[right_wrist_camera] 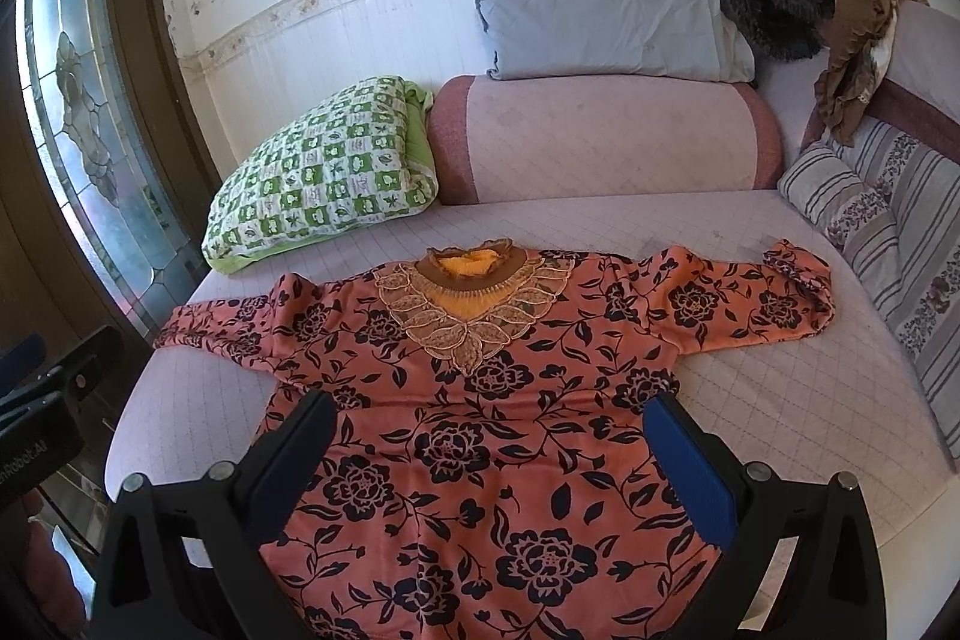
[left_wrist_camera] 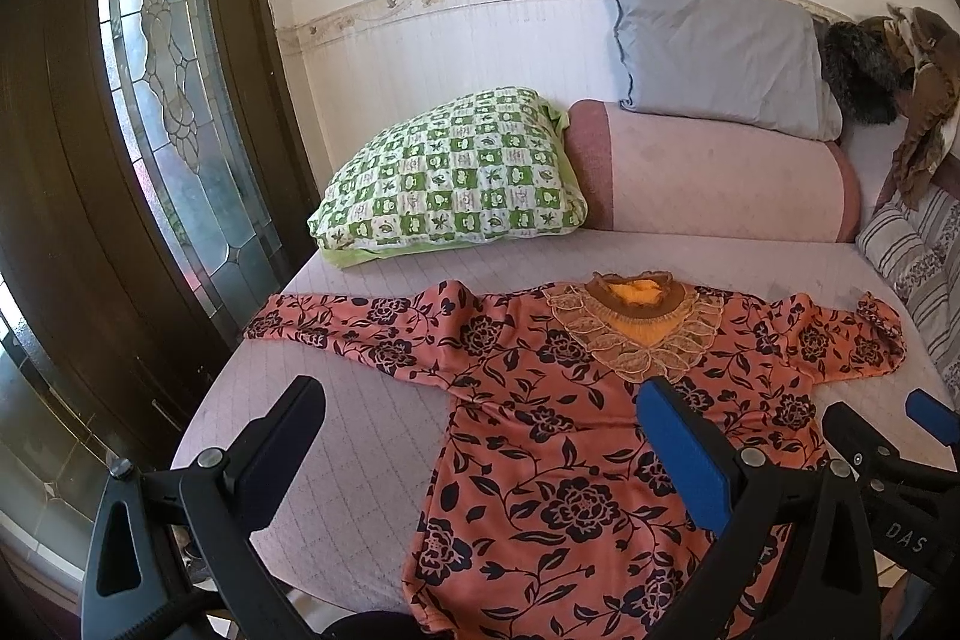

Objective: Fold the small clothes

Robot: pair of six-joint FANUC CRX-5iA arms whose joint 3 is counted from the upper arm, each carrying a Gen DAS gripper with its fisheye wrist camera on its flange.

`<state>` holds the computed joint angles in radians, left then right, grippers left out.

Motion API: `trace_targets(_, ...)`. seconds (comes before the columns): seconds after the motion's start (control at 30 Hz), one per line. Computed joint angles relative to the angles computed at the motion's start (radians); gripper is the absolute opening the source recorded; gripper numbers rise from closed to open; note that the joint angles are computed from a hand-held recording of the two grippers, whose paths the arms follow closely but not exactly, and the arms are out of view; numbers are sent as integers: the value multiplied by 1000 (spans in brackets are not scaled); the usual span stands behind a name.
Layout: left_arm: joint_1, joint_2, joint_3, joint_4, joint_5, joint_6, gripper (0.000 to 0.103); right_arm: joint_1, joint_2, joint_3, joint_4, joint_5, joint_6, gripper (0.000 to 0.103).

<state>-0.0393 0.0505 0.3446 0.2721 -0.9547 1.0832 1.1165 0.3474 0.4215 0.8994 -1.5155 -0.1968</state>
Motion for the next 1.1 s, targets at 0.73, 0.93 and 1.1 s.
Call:
trace_targets(0.73, -149, 408, 347, -132, -239, 164, 103, -226, -238, -475, -122, 280, -264, 103)
trace_targets(0.93, -204, 538, 397, -107, -205, 203, 103, -390, -481, -892, -74, 483, -706, 102)
trace_targets(1.1, -205, 517, 286, -71, -61, 112, 103, -493, -516, -933, -172, 339, -647, 99)
